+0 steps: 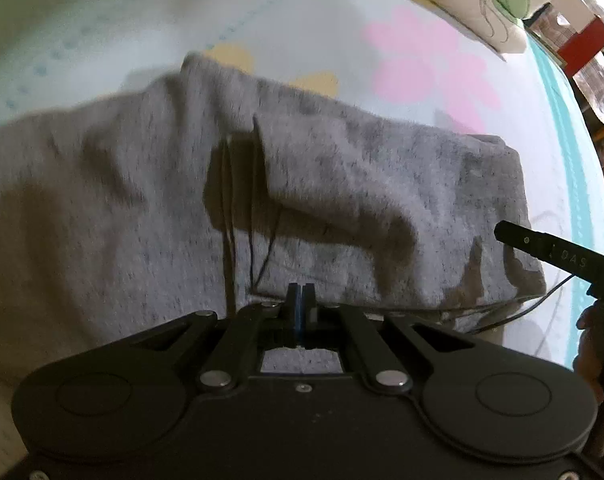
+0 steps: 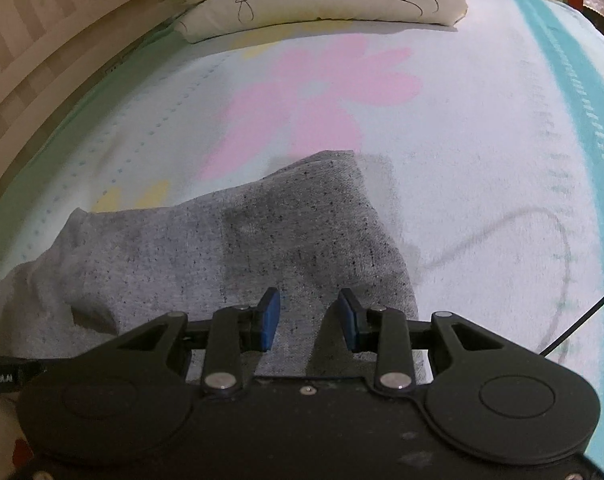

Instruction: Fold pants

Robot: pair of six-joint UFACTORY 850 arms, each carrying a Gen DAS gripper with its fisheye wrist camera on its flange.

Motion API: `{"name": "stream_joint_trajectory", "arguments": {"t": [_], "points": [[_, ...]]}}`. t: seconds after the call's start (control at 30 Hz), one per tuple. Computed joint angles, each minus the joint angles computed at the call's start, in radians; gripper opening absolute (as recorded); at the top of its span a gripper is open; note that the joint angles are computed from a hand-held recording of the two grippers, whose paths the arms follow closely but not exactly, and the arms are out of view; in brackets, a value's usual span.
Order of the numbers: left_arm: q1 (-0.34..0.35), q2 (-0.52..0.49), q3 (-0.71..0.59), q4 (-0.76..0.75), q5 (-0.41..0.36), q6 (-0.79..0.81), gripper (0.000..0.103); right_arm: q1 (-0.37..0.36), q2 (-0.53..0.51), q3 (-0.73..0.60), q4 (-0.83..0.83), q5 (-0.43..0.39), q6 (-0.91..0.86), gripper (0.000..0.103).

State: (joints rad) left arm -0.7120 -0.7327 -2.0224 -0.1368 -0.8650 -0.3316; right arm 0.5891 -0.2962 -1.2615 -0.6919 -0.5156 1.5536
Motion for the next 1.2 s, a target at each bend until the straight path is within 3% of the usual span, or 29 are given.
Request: {"name": "stream_joint_trajectory", "arguments": {"t": [0.13, 0.2, 0.6, 0.73, 0.77, 0.8, 1.0, 1.2], "points": [[0.011, -0.048, -0.076, -0.005, -0.009, -0.029, 0.017, 0.002, 0.003, 0.002, -0.008, -0.001, 0.007, 0.035], [0.015, -0.088, -0.135, 0.000, -0.046, -0.045, 0.042, 0.003, 0.009, 0.007, -0.015, -0.001, 0.014, 0.035], [0.012, -0.215, -0.327, 0.004, -0.185, 0.026, 0.048, 0.004, 0.012, 0.013, -0.012, 0.022, 0.003, 0.035], [0.008, -0.191, -0.288, -0.007, -0.181, 0.083, 0.043, 0.000, 0.019, 0.022, -0.015, 0.034, 0.007, 0.035], [0.010, -0.173, -0.258, -0.018, -0.165, 0.090, 0.021, 0.000, 0.021, 0.024, -0.014, 0.036, 0.006, 0.035], [0.013, -0.152, -0.224, -0.035, -0.148, 0.094, 0.013, -0.001, 0.023, 0.026, -0.015, 0.037, 0.006, 0.035], [0.007, -0.017, -0.046, -0.059, -0.051, 0.126, 0.009, -0.001, 0.035, 0.039, -0.028, 0.043, 0.019, 0.035], [-0.003, 0.029, 0.009, -0.043, -0.084, 0.149, 0.012, -0.002, 0.038, 0.038, -0.018, 0.042, -0.009, 0.035]]}}
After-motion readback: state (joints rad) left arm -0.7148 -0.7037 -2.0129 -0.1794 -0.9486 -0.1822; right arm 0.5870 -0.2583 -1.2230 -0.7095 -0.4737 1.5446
